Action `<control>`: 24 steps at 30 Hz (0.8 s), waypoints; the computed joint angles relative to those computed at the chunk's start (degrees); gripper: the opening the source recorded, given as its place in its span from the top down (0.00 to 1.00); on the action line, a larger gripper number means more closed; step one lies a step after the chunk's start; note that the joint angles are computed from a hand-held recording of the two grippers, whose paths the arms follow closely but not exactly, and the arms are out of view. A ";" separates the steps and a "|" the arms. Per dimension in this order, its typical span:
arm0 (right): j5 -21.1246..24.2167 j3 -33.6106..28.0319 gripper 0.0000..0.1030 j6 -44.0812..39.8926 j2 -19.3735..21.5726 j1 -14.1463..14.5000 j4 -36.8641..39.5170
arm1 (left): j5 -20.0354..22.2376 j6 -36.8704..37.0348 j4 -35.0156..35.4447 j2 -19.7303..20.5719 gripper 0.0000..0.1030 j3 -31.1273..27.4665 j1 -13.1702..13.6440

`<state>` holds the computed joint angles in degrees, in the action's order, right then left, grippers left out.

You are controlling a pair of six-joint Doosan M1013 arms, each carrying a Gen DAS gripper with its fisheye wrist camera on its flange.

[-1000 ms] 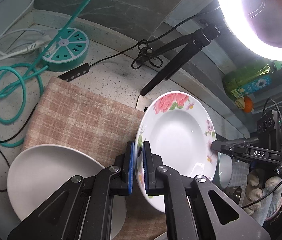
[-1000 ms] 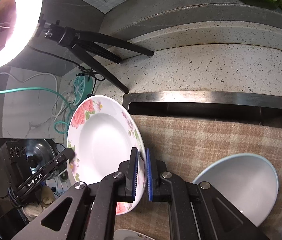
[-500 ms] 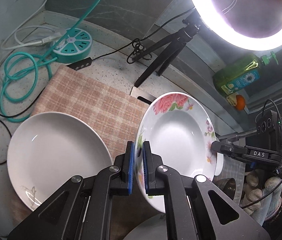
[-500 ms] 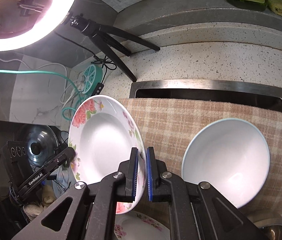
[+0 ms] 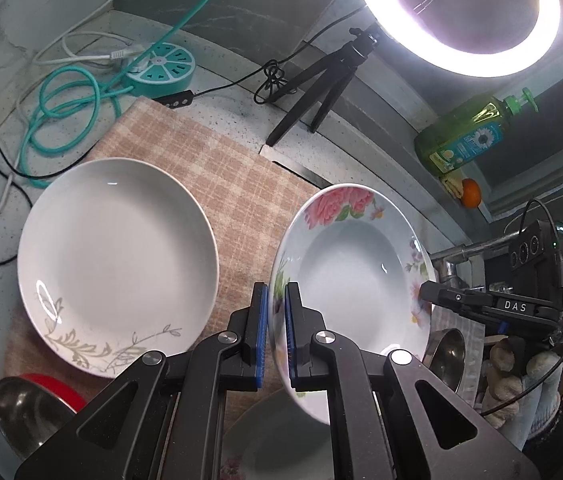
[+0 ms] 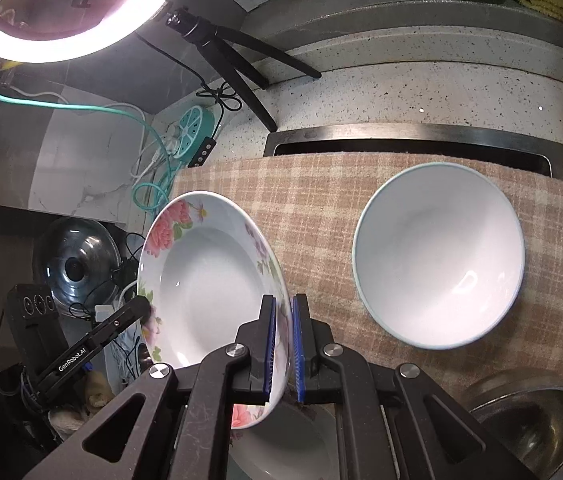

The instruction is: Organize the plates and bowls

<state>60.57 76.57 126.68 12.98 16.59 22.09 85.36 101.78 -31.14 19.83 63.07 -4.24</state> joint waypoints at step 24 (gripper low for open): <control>-0.57 7.62 0.92 -1.78 -5.00 3.09 1.52 | -3.68 -1.21 -1.17 -9.01 0.94 12.97 2.03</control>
